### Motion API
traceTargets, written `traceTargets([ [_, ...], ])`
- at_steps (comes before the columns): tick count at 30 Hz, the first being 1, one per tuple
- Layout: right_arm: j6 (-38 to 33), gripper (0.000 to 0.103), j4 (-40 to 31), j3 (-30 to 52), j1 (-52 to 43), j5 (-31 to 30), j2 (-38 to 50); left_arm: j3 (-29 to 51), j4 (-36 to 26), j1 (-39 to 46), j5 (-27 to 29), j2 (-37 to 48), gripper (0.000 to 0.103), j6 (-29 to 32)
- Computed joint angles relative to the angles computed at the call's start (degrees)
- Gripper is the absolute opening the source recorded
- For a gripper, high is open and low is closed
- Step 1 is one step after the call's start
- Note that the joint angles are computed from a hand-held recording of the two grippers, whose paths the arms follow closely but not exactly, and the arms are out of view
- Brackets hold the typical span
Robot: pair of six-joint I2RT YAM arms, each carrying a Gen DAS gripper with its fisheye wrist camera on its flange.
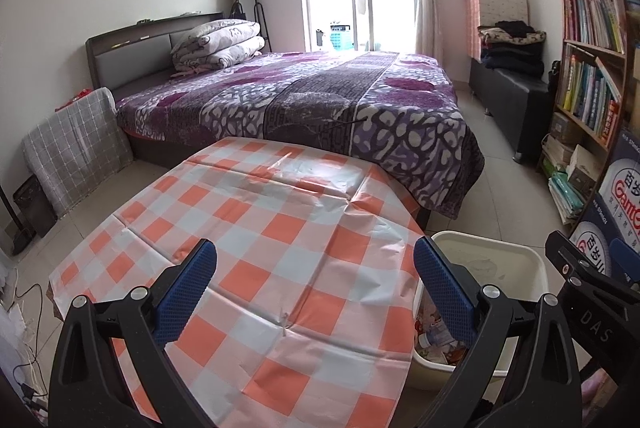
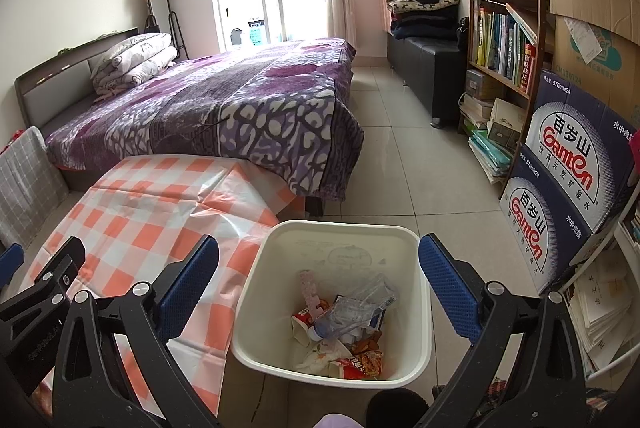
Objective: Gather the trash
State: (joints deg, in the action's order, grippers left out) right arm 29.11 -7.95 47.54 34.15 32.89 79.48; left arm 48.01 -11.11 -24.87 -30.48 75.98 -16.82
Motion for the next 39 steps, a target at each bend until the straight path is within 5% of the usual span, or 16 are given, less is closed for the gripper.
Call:
traceTargets([
  [39, -0.24, 0.096, -0.55, 0.59, -0.46, -0.59, 0.15, 2.64, -2.98, 2.28, 2.09, 1.24, 0.096, -1.66],
])
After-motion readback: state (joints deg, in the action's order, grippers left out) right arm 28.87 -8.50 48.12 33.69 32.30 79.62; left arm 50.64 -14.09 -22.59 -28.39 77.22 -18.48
